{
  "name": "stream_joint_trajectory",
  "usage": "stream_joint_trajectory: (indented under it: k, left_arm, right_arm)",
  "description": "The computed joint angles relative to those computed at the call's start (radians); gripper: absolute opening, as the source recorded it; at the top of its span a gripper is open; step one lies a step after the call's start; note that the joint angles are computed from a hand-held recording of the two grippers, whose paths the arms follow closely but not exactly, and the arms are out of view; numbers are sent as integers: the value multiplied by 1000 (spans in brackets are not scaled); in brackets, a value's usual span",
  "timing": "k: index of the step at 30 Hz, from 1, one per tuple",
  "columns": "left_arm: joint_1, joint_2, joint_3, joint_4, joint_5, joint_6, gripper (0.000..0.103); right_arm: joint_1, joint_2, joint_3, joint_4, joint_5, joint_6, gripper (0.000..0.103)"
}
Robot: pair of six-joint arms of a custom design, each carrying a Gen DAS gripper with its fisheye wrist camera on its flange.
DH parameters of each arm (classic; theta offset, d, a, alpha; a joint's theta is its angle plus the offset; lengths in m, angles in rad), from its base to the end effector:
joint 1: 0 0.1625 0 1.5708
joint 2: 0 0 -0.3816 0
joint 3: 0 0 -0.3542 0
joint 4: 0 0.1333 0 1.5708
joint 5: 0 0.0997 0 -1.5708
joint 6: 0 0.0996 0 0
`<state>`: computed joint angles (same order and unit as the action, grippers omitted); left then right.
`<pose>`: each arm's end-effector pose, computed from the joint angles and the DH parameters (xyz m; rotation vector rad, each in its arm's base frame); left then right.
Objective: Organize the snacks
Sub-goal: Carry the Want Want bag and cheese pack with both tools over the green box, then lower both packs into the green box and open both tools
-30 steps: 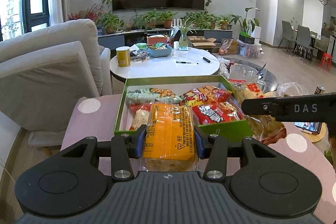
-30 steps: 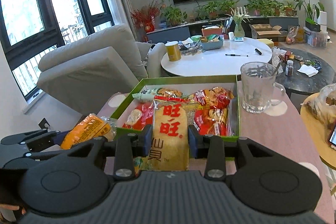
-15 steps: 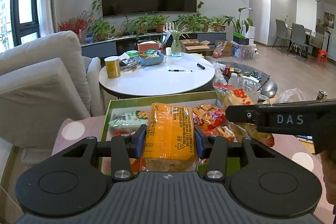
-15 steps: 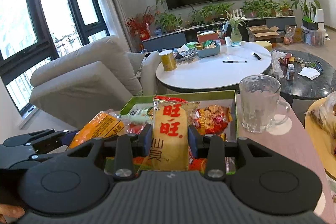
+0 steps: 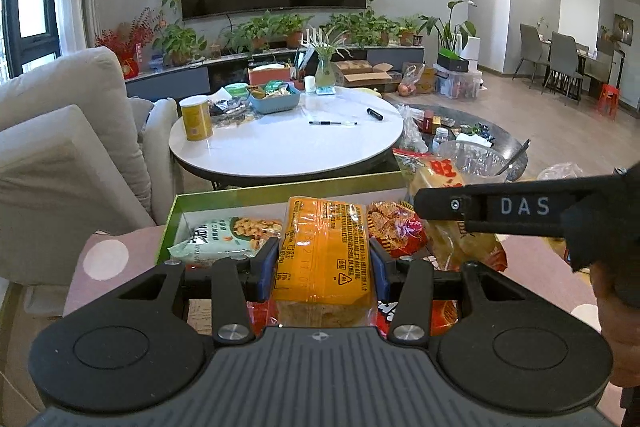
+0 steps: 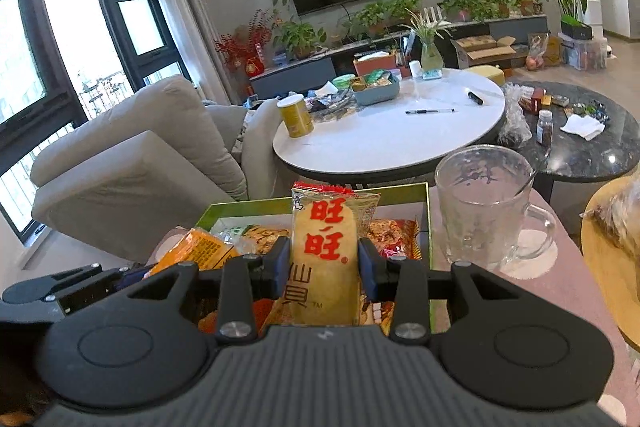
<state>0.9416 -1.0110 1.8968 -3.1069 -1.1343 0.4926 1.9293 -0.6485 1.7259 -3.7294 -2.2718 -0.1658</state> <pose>-0.1882 -0.5566 0.2001 1.2228 2.3133 -0.9171 0.2703 -0.5245 0.1332 0.1037 -2.2463 1.3895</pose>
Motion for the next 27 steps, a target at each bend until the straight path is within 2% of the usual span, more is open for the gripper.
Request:
stream_joint_trajectory:
  k: [23, 25, 27]
  left_arm:
    - [22, 64, -65, 76, -16, -42, 43]
    - [23, 67, -61, 62, -8, -45, 47]
    - [19, 69, -50, 27, 9, -38, 62]
  right_arm:
    - [-30, 12, -42, 58, 2, 26, 66]
    - [-29, 20, -48, 49, -7, 30, 66]
    - [-27, 23, -47, 44, -17, 23, 66]
